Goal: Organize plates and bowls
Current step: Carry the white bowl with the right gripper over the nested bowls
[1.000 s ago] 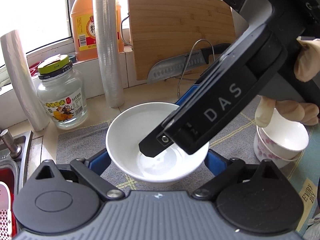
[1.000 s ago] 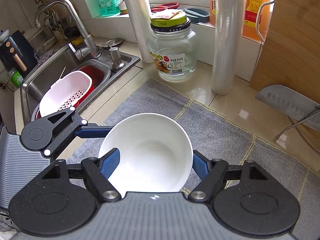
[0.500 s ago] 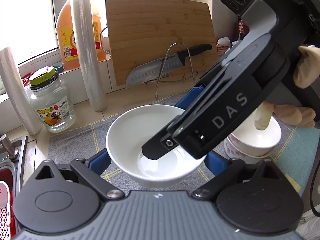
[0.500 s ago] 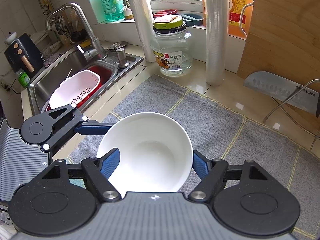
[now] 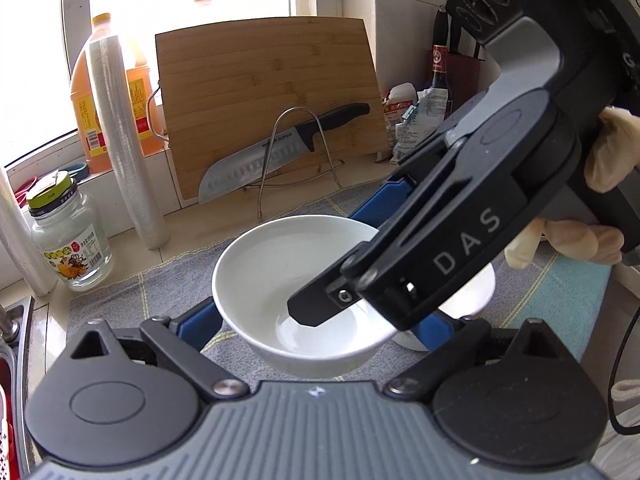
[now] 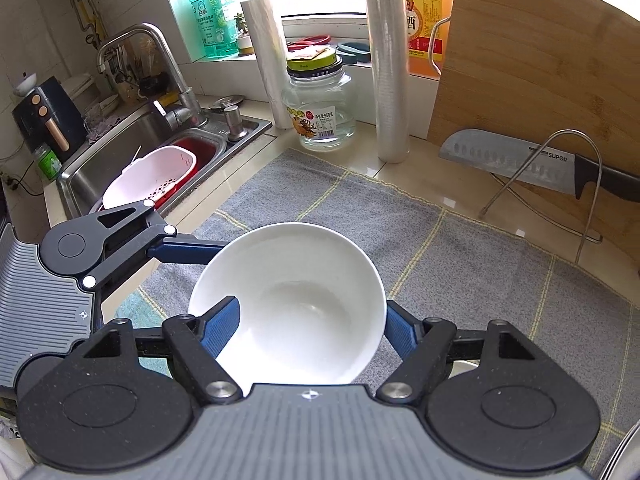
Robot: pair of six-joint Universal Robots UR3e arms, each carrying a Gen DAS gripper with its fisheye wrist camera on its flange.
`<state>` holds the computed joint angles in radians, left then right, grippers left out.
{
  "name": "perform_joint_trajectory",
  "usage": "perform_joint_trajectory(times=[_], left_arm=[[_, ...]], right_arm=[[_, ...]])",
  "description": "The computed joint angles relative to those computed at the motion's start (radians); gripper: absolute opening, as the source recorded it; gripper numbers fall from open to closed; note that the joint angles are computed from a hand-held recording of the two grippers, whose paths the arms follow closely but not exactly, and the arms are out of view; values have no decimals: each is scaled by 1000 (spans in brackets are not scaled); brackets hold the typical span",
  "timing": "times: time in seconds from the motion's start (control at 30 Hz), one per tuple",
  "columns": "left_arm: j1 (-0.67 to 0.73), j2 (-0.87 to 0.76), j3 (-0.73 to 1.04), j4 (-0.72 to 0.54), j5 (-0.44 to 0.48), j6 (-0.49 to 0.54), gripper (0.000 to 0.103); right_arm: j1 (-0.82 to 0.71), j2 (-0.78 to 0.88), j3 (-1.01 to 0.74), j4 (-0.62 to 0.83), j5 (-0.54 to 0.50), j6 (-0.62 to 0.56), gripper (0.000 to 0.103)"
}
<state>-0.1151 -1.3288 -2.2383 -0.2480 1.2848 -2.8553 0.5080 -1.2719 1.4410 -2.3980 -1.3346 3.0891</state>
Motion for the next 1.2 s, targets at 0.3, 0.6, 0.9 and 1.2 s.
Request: perform_joint_trajectory(times=[0.3, 0.6, 0.9, 1.2], left_arm=[[-100, -97, 65, 59, 13, -44, 98], [-152, -209, 149, 93, -13, -43, 98], [-198, -314, 228, 98, -13, -61, 98], [-213, -362, 262, 82, -3, -76, 98]], right_arm=[[-43, -141, 156, -51, -37, 12, 82], [-103, -235, 272, -80, -51, 32, 82], [-157, -291, 360, -102, -43, 40, 82], [-199, -292, 400, -118, -5, 31, 82]])
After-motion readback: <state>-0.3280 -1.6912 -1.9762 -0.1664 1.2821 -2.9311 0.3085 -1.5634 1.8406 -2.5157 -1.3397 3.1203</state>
